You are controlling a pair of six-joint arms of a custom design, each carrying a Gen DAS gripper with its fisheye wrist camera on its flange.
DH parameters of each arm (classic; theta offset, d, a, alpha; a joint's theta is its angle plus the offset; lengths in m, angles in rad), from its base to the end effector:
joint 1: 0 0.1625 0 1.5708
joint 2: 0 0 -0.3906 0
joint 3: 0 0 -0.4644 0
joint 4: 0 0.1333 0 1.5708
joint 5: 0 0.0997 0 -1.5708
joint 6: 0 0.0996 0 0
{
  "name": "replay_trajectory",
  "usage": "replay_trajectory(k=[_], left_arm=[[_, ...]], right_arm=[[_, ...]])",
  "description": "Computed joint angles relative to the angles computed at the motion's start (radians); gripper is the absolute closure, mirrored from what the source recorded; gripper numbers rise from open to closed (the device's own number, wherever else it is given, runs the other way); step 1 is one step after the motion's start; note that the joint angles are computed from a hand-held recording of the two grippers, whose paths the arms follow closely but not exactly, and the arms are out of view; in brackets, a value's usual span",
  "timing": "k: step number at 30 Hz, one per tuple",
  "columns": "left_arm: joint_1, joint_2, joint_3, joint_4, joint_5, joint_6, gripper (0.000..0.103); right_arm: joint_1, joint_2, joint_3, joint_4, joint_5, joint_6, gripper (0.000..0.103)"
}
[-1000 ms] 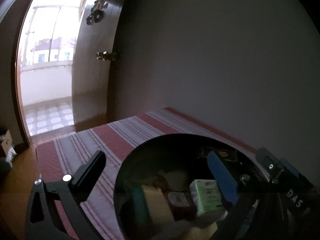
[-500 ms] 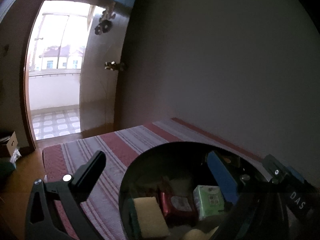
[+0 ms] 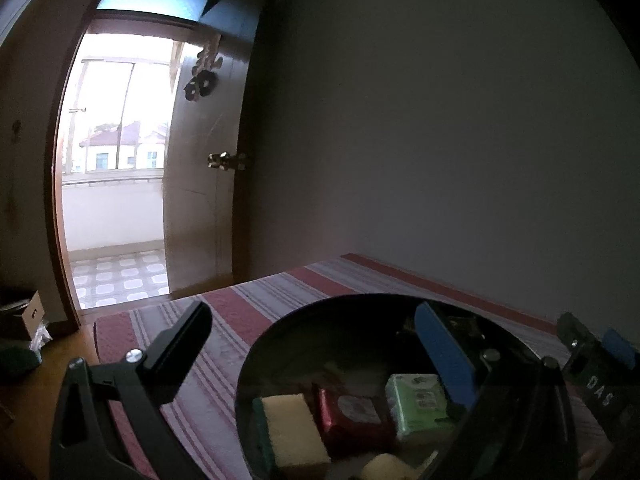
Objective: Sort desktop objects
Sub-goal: 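Withdraw both tools from the basin toward the black-yellow sponge and white packet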
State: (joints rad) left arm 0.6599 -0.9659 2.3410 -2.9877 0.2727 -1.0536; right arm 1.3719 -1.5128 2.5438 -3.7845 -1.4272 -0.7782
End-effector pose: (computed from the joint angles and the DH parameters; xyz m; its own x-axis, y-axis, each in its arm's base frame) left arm -0.1841 -0.4330 0.0592 -0.6202 -0.6498 -0.4394 0.5062 0.0964 -0.8570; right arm 0.0675 -0.4118 0.2091 -0.7621 -0.2136 0.6112 -0.6462 0.3103 -0.6972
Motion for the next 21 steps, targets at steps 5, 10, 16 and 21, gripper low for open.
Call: replay_trajectory(k=[5, 10, 16, 21], left_arm=[[-0.013, 0.003, 0.004, 0.047, 0.000, -0.023, 0.000], [-0.034, -0.041, 0.032, 0.261, 0.002, -0.205, 0.000], [-0.046, -0.086, 0.024, 0.523, -0.030, -0.371, 0.000], [-0.052, -0.109, 0.006, 0.744, -0.039, -0.512, 0.000]], right_arm=[[0.006, 0.023, -0.006, -0.051, -0.040, -0.021, 0.021], [-0.020, -0.004, 0.001, -0.057, -0.018, 0.016, 0.021], [-0.036, -0.040, 0.001, -0.035, -0.034, 0.059, 0.021], [-0.042, -0.048, -0.002, -0.049, -0.056, 0.100, 0.021]])
